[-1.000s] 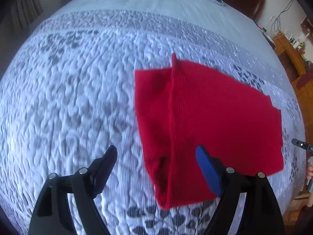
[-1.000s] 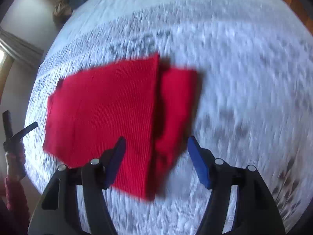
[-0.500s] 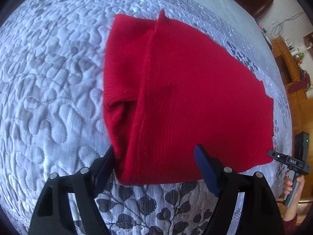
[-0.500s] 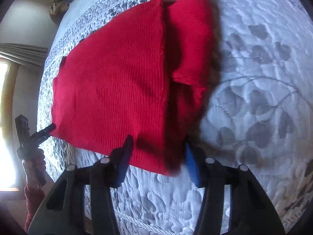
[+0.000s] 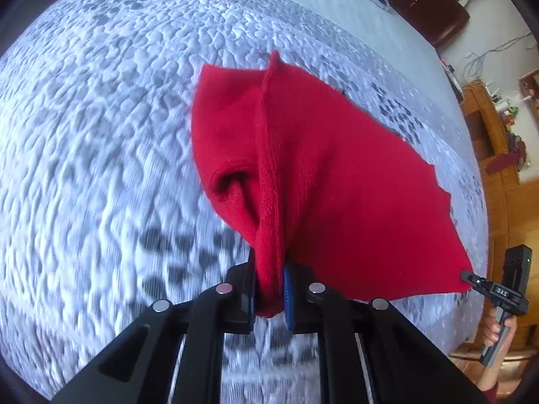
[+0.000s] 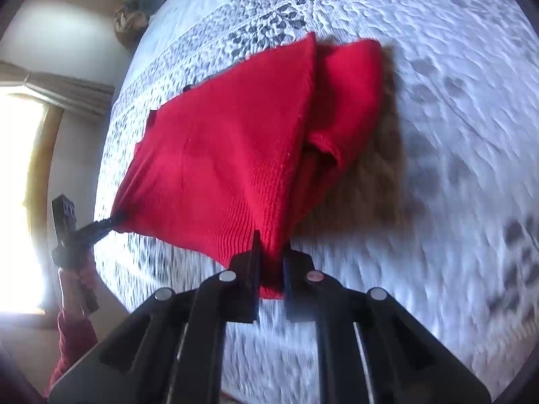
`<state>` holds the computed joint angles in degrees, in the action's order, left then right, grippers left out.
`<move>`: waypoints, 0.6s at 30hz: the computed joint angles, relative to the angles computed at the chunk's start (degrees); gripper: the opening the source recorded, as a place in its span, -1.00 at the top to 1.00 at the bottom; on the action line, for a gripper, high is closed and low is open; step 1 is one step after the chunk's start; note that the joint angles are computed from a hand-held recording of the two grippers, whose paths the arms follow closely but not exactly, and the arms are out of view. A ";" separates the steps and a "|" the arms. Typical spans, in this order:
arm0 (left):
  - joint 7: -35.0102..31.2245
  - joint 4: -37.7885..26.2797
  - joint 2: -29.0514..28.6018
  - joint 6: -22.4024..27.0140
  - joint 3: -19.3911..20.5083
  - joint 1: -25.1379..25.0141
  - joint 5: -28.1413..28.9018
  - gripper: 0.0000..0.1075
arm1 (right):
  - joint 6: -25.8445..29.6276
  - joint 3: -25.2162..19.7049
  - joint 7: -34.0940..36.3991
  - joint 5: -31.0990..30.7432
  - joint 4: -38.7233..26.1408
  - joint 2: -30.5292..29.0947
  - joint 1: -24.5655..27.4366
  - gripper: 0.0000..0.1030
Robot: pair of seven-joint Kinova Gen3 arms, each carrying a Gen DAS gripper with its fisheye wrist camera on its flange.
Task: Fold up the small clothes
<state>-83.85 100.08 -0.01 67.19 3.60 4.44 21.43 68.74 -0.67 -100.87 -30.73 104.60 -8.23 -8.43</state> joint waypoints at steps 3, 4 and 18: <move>-1.91 3.67 -6.15 3.50 -0.73 -0.03 1.37 0.77 | 4.29 0.22 -0.52 0.78 1.83 -5.52 -0.08 0.83; -2.40 5.57 -8.71 4.74 -1.23 0.05 2.18 0.77 | 5.63 0.44 -0.81 0.67 2.89 -7.59 -0.18 0.83; 0.59 21.51 -23.76 1.62 3.77 3.80 -1.76 0.74 | 10.78 -10.97 -12.85 7.19 13.59 -21.49 -2.24 0.80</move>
